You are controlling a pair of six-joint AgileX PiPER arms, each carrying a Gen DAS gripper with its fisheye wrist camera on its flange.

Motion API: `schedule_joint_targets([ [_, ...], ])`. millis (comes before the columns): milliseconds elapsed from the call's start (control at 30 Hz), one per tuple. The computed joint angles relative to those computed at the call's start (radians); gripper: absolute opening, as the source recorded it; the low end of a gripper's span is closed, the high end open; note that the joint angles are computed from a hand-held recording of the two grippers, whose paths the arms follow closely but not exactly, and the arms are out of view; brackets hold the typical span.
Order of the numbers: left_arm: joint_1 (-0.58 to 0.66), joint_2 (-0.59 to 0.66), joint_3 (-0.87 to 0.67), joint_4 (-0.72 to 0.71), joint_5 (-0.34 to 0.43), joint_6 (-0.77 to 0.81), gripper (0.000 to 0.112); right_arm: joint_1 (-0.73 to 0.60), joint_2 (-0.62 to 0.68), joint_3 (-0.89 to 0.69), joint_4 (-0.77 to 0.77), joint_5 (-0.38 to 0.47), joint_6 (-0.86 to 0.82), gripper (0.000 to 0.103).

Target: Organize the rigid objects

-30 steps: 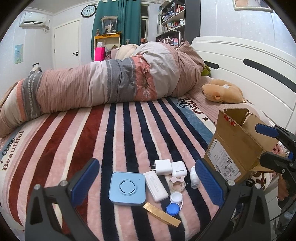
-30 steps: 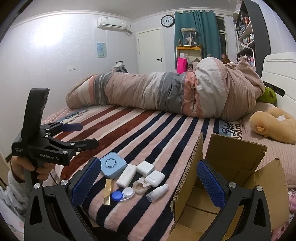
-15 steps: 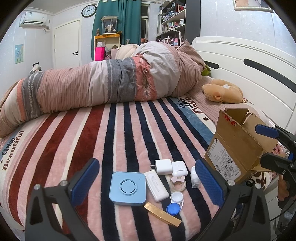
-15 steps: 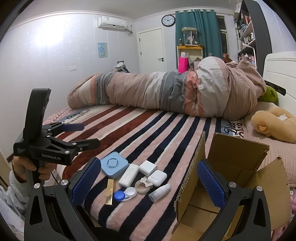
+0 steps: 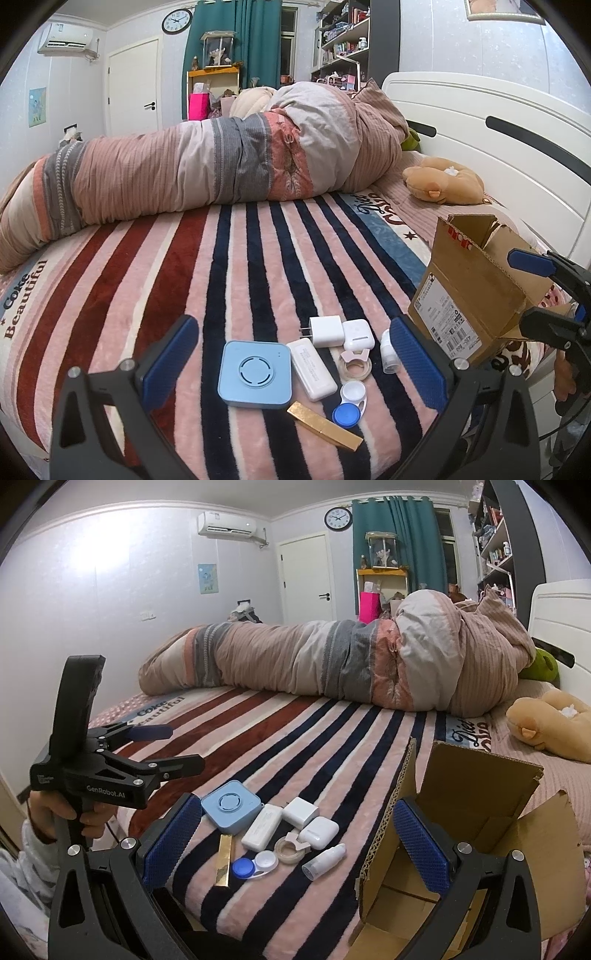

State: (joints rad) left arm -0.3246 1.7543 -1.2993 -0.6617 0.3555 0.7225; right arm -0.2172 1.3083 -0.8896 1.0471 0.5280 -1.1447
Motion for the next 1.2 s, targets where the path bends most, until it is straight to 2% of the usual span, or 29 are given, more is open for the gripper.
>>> schedule_joint_targets([
  [233,0.041,0.008,0.0,-0.156,0.03,0.158,0.103,0.025,-0.01,-0.01,-0.056,-0.02,0.049,0.102],
  [400,0.101,0.03,-0.013,-0.26,0.067,0.288,0.103,0.128,-0.01,-0.039,-0.174,-0.085,0.178,0.066],
  [500,0.151,0.054,-0.03,-0.296,0.094,0.345,0.103,0.189,0.033,-0.076,-0.223,-0.09,0.233,0.051],
  [533,0.169,0.066,-0.04,-0.3,0.104,0.359,0.103,0.211,0.065,-0.102,-0.246,-0.078,0.259,0.05],
  [833,0.278,0.267,-0.206,-0.186,0.179,0.326,0.102,0.32,0.494,-0.423,-0.367,0.139,0.444,0.053],
  [900,0.289,0.312,-0.228,-0.205,0.176,0.37,0.102,0.319,0.585,-0.501,-0.384,0.192,0.488,0.062],
  [1000,0.29,0.352,-0.247,-0.18,0.157,0.372,0.102,0.318,0.697,-0.607,-0.412,0.26,0.558,0.067],
  [1067,0.289,0.372,-0.251,-0.188,0.127,0.393,0.102,0.322,0.75,-0.668,-0.435,0.287,0.596,0.07],
  [1200,0.293,0.393,-0.255,-0.19,0.091,0.4,0.102,0.332,0.828,-0.775,-0.462,0.315,0.65,0.081],
])
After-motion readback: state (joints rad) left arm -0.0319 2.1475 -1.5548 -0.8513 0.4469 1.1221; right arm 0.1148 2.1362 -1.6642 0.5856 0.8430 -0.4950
